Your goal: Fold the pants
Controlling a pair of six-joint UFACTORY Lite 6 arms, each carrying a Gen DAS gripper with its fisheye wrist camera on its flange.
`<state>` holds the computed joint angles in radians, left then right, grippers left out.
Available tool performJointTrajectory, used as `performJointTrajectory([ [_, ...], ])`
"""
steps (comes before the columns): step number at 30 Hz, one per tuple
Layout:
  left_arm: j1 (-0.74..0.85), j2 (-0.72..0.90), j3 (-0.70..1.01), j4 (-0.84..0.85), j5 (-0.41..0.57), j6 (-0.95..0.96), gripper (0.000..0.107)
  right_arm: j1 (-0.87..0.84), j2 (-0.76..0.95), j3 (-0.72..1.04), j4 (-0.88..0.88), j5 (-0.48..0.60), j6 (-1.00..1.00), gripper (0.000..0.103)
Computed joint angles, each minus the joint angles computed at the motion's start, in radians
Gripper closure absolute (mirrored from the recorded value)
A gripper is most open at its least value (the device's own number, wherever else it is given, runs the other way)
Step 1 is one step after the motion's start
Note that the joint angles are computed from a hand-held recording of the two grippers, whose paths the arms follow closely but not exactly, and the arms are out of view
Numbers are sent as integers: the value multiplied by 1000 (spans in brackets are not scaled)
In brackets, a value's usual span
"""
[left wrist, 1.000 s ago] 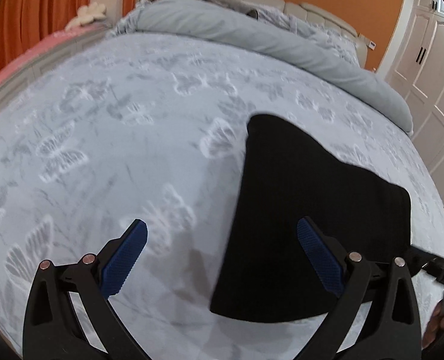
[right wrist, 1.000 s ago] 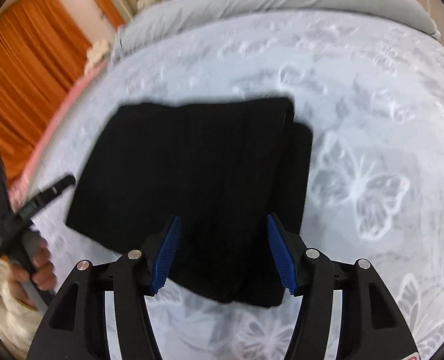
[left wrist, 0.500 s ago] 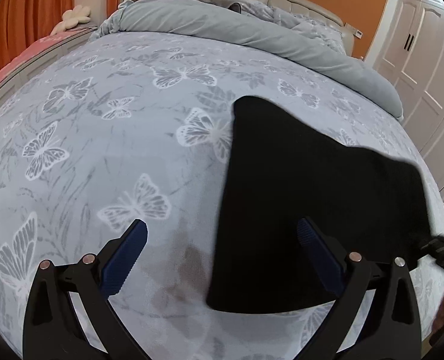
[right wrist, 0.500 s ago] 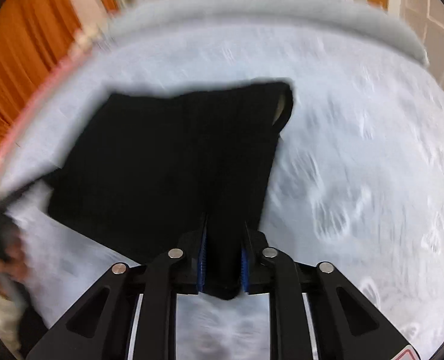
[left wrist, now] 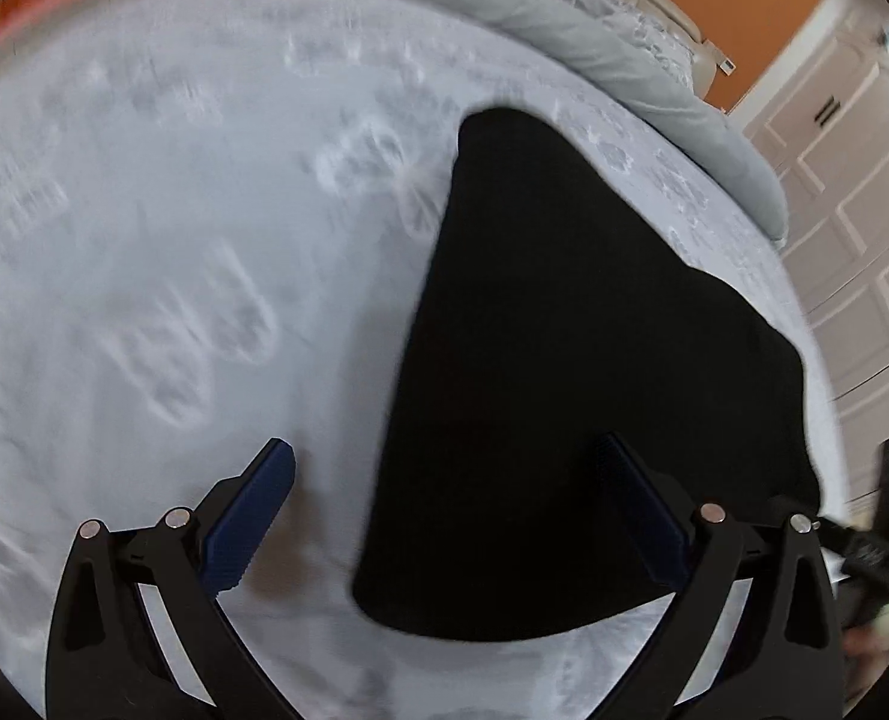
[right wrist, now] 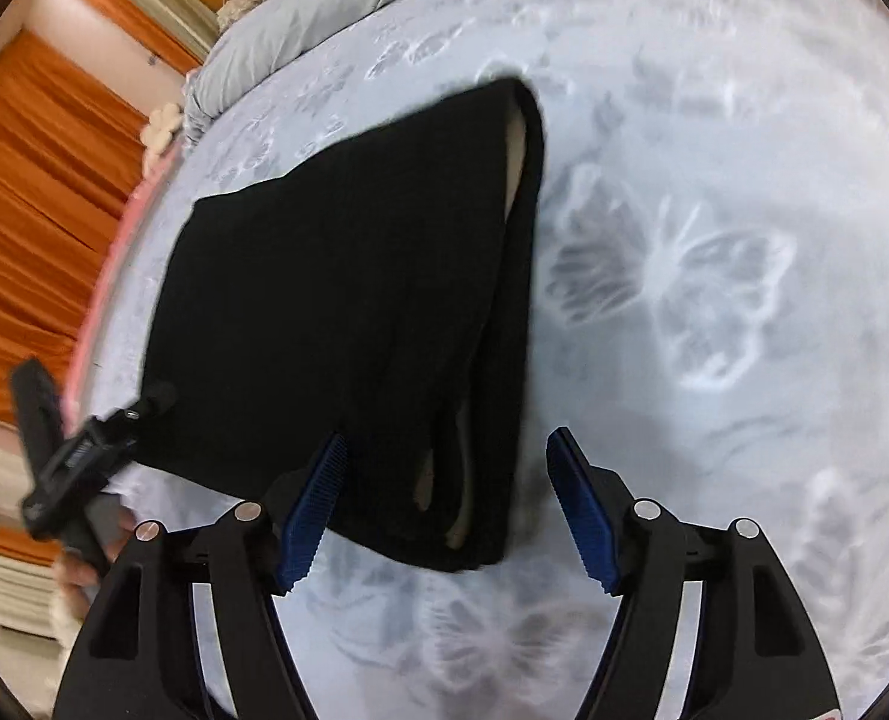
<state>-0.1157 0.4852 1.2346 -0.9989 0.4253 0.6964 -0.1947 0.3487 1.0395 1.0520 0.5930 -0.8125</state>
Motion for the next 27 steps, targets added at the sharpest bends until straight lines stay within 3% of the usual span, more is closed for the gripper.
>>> performJointTrajectory([
  [3,14,42,31,-72,28,49,8,-8,56,4,125,36,-68,34],
  [4,19,48,38,-122,51,109,26,-10,68,-3,192,41,-124,45],
  [5,30,58,53,-175,107,170,50,-5,76,2,221,49,-154,59],
  [8,71,-5,7,-206,172,219,68,6,-92,-58,197,63,-157,69],
  [10,121,-96,-59,-196,253,228,71,8,-220,-122,172,104,-143,70],
  [12,192,-208,-160,-159,370,212,71,12,-389,-240,131,116,-129,69],
  [14,216,-317,-296,-131,369,262,65,21,-488,-383,102,105,-110,64],
  [15,194,-370,-373,-89,305,272,60,42,-486,-425,75,67,-83,60],
  [16,168,-400,-425,-45,233,256,49,73,-461,-459,20,0,-29,50],
  [17,147,-438,-482,-10,162,241,47,71,-461,-511,2,-48,-7,46],
  [19,141,-581,-575,4,107,215,48,39,-585,-545,-52,-50,111,46],
  [21,103,-790,-616,172,-26,34,48,63,-795,-545,-247,-130,301,46],
  [22,71,-893,-650,268,-109,-71,42,110,-858,-535,-352,-184,406,57],
  [23,36,-955,-649,373,-173,-175,30,157,-880,-511,-456,-225,510,85],
  [24,-9,-974,-624,477,-214,-280,26,230,-859,-467,-554,-268,615,99],
  [27,-144,-814,-445,784,-232,-594,25,405,-589,-255,-759,-350,810,103],
])
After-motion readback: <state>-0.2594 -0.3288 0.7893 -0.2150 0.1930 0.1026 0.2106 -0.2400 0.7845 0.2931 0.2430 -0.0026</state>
